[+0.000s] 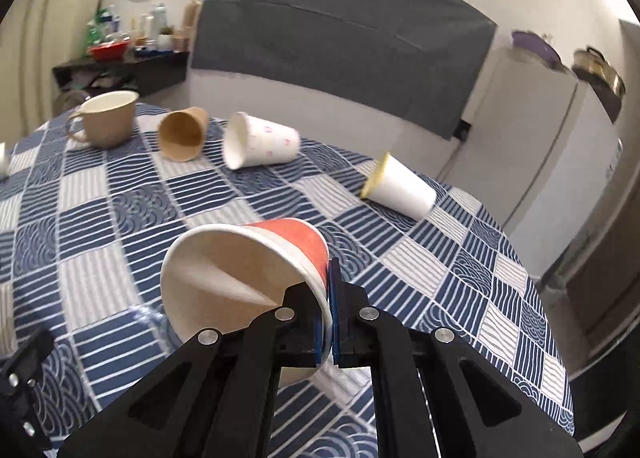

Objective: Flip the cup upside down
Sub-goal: 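Lift the cup with the right gripper and rotate it mouth-down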

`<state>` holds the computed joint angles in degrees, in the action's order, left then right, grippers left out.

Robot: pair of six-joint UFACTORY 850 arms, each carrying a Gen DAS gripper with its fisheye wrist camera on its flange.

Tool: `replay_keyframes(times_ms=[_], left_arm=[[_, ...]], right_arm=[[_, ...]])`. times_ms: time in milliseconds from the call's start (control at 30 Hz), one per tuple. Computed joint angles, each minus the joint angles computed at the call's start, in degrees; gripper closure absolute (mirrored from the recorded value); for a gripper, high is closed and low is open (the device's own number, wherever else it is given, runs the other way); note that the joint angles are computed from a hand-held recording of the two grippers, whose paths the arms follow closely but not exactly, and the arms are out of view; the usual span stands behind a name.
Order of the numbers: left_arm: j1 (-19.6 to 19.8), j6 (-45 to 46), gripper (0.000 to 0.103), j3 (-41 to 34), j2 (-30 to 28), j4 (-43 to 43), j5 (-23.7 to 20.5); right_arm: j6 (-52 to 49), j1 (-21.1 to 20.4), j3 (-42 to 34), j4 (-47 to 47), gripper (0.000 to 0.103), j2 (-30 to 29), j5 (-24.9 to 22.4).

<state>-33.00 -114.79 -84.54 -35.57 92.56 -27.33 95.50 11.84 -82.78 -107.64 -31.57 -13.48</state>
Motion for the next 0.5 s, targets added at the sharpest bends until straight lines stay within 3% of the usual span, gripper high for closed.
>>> replay_keyframes(times_ms=[133,500], left_arm=[[0.4,-3.3,0.006,0.7,0.5,2.7,1.0],[0.7,-4.8,0.006,1.0,0.6,3.1,1.8]], right_arm=[[9.2,1.6,3.6,-11.8,0.100,1.6,-2.3],[15.9,3.3,9.5,-22.1,0.099,3.9,-6.2]])
